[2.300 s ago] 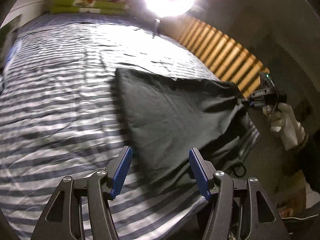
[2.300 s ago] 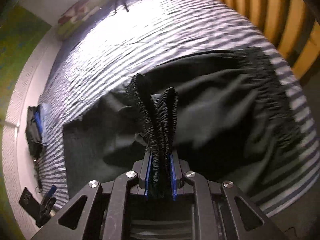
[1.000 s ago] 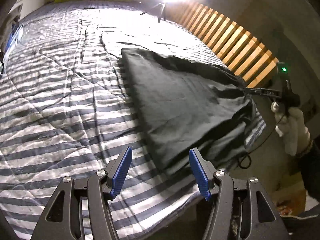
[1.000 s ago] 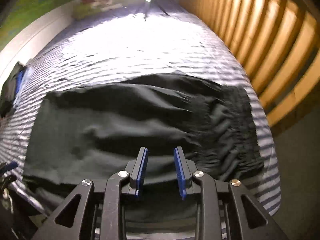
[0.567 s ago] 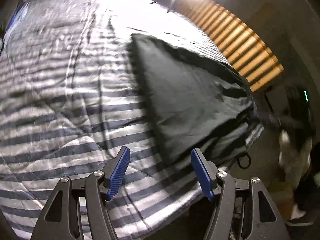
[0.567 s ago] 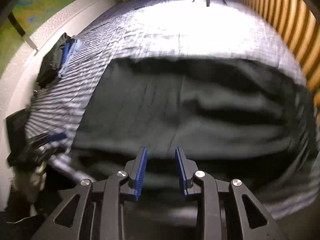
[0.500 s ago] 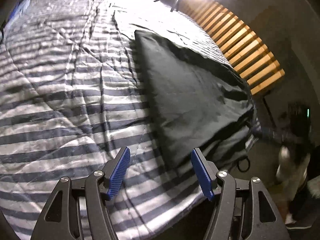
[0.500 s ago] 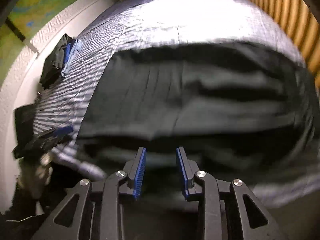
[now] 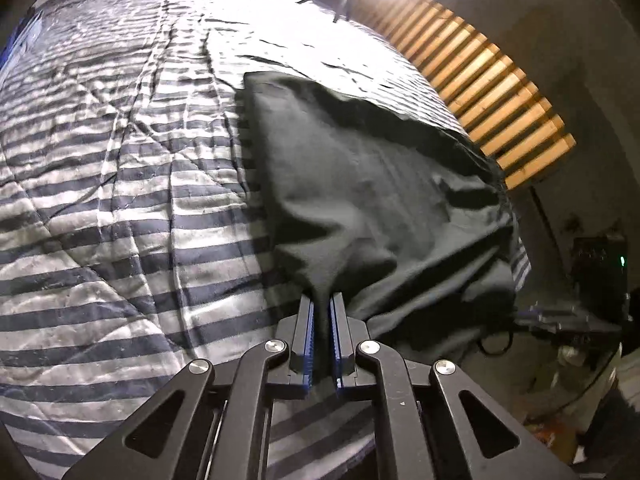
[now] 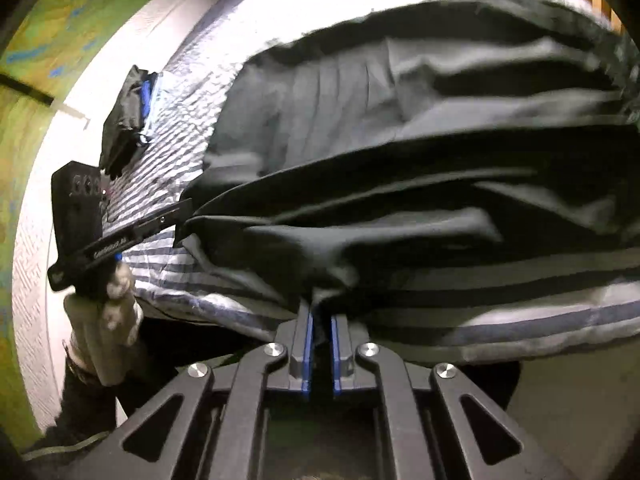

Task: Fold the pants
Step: 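Grasp the folded trouser edge with the right tool and pull it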

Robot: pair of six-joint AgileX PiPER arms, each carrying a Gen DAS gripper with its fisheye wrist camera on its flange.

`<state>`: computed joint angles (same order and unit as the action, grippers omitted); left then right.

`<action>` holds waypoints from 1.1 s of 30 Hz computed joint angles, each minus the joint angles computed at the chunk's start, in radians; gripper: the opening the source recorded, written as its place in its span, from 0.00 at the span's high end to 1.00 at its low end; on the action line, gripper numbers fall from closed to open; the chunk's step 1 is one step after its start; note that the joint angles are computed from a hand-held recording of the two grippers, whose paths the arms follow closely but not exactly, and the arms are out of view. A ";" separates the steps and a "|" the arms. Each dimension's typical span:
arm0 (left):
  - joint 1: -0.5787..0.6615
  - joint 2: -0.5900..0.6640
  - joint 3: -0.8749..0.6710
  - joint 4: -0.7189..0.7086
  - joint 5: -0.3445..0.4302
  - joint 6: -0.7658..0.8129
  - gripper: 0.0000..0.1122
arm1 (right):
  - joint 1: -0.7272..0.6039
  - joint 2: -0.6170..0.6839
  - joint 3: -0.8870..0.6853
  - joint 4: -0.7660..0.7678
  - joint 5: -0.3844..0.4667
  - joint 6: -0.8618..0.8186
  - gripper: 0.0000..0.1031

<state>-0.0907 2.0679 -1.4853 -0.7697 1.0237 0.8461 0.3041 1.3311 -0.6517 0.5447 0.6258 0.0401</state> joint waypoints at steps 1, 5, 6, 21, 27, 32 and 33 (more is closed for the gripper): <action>0.000 -0.002 0.004 0.000 0.013 0.020 0.93 | 0.001 0.008 0.000 -0.030 0.007 0.026 0.93; -0.011 -0.066 0.067 0.052 -0.021 0.044 0.55 | -0.040 0.045 -0.023 -0.060 0.104 0.001 0.89; -0.013 -0.092 0.092 0.051 -0.051 0.052 0.55 | -0.049 0.015 -0.024 -0.066 0.110 -0.002 0.89; -0.266 -0.010 -0.026 0.036 -0.017 0.034 0.53 | -0.472 0.189 -0.154 -0.569 -0.015 0.231 0.89; -0.234 -0.135 0.134 -0.001 -0.059 0.133 0.49 | -0.475 0.136 -0.181 -0.551 0.028 0.166 0.90; -0.104 -0.243 0.227 -0.018 -0.140 0.120 0.46 | -0.384 0.126 -0.284 -0.548 0.000 0.154 0.76; -0.084 -0.243 0.228 -0.013 -0.154 0.101 0.46 | -0.369 0.163 -0.320 -0.592 -0.003 0.198 0.76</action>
